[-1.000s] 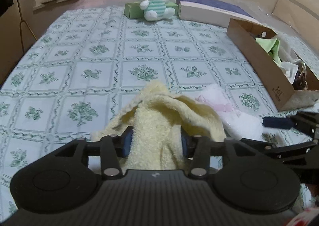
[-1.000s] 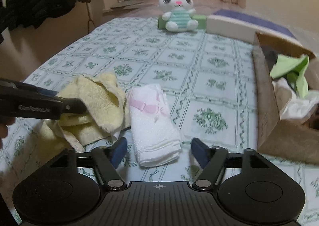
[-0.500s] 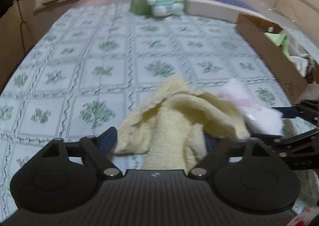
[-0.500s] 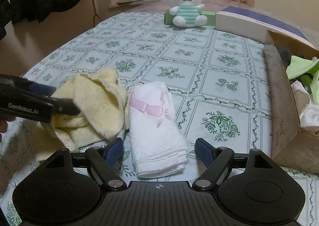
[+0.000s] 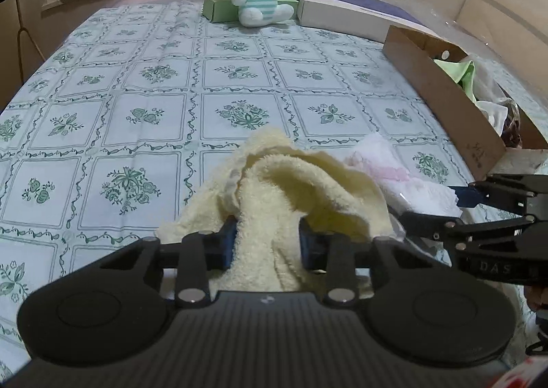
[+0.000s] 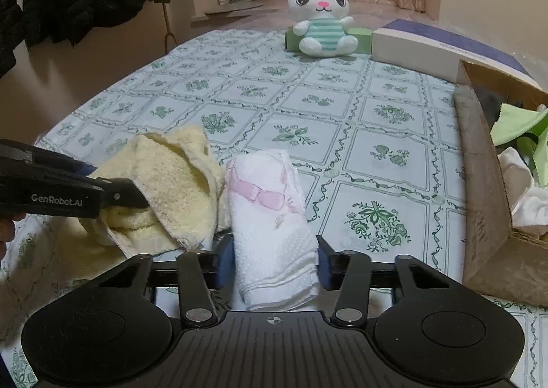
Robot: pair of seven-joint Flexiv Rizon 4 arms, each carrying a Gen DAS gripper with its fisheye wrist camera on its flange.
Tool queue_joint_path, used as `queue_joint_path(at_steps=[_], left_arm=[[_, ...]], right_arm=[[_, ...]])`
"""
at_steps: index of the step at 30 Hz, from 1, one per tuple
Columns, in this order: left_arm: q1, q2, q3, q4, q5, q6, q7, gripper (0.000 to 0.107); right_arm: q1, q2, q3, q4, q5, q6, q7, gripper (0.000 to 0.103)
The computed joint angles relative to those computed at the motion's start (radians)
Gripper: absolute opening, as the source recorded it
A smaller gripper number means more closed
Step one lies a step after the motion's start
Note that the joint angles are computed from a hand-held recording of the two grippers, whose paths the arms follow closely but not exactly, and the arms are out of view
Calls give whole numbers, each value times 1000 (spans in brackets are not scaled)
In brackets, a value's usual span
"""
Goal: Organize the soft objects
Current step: 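Grasp the folded white cloth with the right tool while the left tool holds the towel, then carry the yellow towel and white cloth over the cardboard box with both tools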
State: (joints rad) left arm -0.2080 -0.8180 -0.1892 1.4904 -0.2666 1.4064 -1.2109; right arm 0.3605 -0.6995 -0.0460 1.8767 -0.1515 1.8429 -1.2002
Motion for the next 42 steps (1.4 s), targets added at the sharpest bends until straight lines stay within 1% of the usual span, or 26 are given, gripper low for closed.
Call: queue_joint_path(at_steps=[1,3,6,13,19,28,35,42], left_arm=[[-5,2,6,0,0,-1,-6,27],[-15,7,18,-1,1,-4,-22,26],[-28,17,31,0,6,-7,-43,25],[-17,56,1,31,5,18,-49,24],[-15,91,-23,55,2,53,-42,24],[-34,112,-48,40,6,64,-15,25],[-65,83,-78,-45,3,48,33,25],[-119,7,-99,-212,-4,7,93,25]], right_arm=[[-1,2,1,3,1,5,-1,38],[-2,11,3,11,5,13,-1,33],[21,28,-20,29,28,22,3,30],[88,84,-90,84,100,55,0,29],[151,138,-151,136,176,88,-27,29],[228,213,-227,204,300,117,-83,29],[272,254,-296,235,384,124,-119,30],[282,269,-370,235,444,128,-157,30]])
